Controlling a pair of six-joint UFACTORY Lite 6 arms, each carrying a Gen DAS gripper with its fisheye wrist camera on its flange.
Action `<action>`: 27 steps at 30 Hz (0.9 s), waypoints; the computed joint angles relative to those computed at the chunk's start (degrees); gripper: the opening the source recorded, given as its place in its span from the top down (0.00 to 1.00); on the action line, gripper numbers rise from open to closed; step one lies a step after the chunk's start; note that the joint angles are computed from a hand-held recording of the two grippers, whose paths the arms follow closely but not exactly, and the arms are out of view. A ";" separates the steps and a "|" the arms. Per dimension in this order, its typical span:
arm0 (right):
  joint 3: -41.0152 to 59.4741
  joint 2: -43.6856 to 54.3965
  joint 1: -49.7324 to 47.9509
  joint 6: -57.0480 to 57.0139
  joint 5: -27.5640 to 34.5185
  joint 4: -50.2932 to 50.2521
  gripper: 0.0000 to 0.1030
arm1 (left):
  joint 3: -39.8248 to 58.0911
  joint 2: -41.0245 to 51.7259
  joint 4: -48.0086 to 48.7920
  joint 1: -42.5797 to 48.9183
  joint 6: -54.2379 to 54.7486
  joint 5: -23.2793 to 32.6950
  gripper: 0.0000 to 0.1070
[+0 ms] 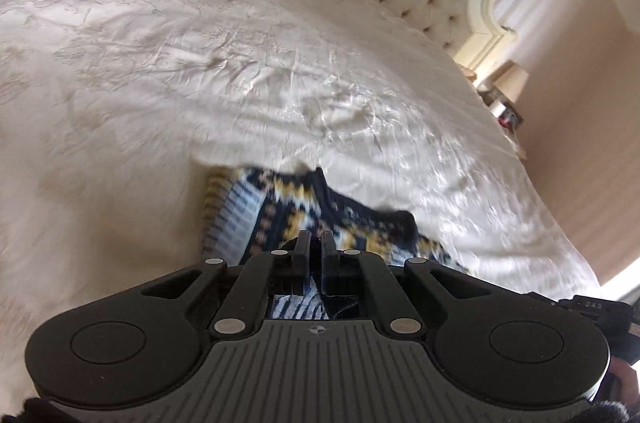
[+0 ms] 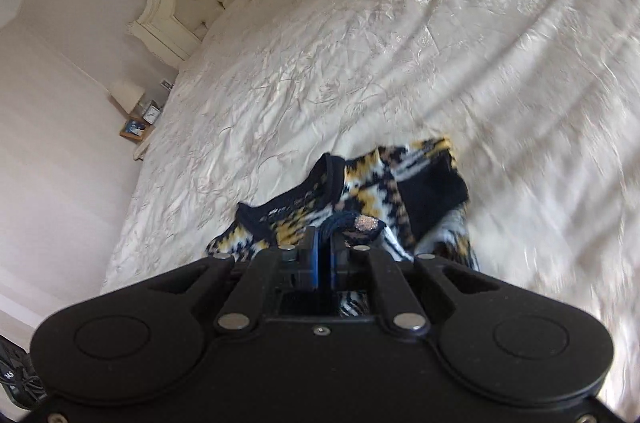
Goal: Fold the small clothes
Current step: 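Lift the hem with both grippers and carry it toward the collar, then lower the hem onto the collar and open both grippers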
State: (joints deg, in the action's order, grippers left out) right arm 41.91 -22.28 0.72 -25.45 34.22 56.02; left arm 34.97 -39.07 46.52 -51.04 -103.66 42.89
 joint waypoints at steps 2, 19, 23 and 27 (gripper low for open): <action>5.53 9.15 1.39 -1.77 -2.80 0.28 0.88 | 2.50 6.65 -2.00 8.33 4.28 -7.66 0.96; 35.34 50.34 5.35 7.54 -5.13 -9.76 0.78 | 21.34 43.06 -25.75 32.70 36.57 -20.90 0.95; 36.09 51.09 5.47 10.74 -6.53 -10.74 0.73 | 24.54 47.59 -29.55 36.00 45.27 -21.73 0.95; 35.89 49.58 6.46 20.62 -11.75 -20.02 0.30 | 26.74 50.18 -30.95 37.09 50.47 -21.14 0.95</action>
